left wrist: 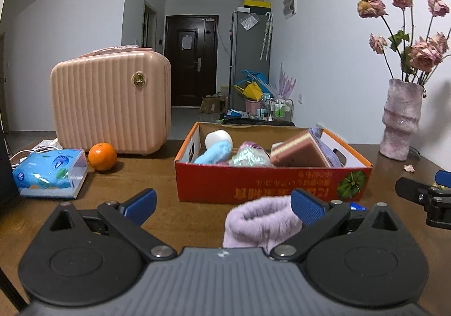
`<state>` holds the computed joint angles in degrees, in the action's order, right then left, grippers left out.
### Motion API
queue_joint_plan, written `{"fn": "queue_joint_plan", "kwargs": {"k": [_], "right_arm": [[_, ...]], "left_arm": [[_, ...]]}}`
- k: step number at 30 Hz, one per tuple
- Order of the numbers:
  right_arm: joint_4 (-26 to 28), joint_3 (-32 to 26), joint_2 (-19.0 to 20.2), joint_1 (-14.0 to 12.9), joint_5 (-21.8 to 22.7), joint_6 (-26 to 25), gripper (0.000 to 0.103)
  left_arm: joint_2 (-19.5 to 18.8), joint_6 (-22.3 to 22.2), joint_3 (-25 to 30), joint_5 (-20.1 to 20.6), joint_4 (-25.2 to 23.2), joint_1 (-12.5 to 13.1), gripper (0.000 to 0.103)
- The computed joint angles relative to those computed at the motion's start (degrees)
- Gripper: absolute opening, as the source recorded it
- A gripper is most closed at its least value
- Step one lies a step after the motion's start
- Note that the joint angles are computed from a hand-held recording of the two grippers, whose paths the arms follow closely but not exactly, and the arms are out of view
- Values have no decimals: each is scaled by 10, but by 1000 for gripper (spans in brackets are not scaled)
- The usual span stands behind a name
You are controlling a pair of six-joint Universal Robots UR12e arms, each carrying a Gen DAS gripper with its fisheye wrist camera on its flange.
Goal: Organize soft objects
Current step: 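Move both tools back from the box toward the wristband and tissue packet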
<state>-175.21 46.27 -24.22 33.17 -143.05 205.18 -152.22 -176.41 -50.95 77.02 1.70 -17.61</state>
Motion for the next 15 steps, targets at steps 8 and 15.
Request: {"fn": "queue_joint_plan", "kwargs": {"k": [8, 15], "right_arm": [[14, 25, -12, 14, -8, 21, 103], [45, 32, -17, 18, 3, 43, 103]], "left_arm": [[33, 6, -67, -9, 19, 5, 103], [48, 21, -95, -13, 9, 6, 103]]}}
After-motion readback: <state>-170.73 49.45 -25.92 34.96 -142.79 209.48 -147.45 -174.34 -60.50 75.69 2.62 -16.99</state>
